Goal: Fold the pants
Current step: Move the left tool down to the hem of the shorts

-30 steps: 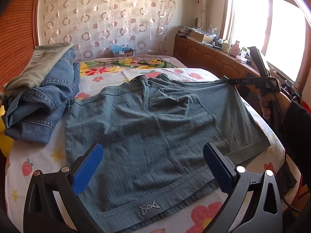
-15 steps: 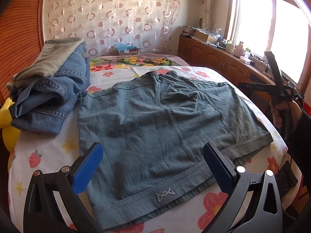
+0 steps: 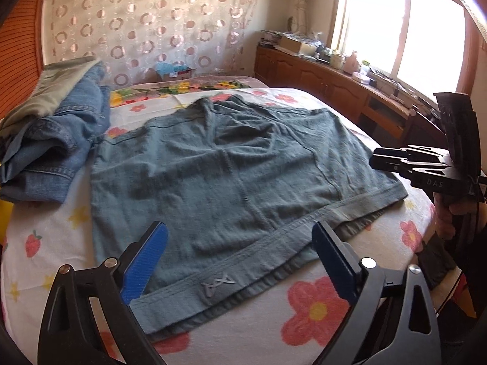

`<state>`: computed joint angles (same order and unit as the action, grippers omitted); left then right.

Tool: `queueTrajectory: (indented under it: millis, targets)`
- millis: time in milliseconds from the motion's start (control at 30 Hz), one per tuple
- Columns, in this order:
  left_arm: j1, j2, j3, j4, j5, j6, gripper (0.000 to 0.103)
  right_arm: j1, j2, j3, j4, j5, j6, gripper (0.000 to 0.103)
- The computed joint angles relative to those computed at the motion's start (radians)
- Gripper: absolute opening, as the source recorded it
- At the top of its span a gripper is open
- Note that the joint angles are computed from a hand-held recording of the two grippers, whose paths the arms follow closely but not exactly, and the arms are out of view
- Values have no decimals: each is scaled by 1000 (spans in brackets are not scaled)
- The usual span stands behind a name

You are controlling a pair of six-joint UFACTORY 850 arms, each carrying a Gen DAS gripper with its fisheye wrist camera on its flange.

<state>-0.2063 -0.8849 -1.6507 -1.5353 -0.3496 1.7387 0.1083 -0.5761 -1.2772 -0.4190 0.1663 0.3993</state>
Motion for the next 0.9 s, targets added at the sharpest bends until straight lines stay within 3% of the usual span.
queueTrajectory:
  millis: [300, 400, 533, 767, 833, 900]
  targets:
    - [-33, -32, -37, 201, -23, -131, 95, 14, -12, 3, 112, -1, -83, 35]
    - [-38, -44, -54, 278, -16, -200, 67, 17, -20, -6, 123, -10, -88, 35]
    - [-39, -56, -70, 322, -6, -245, 67, 19, -20, -6, 146, 1, -103, 36]
    - [-40, -32, -38, 289, -9, -185, 68, 15, -26, -2, 171, 12, -115, 36]
    - [-44, -31, -37, 315, 12, -216, 84, 14, -25, 0, 175, 15, -116, 36]
    - [-44, -35, -43, 333, 14, -242, 84, 13, -24, 4, 174, 21, -110, 36]
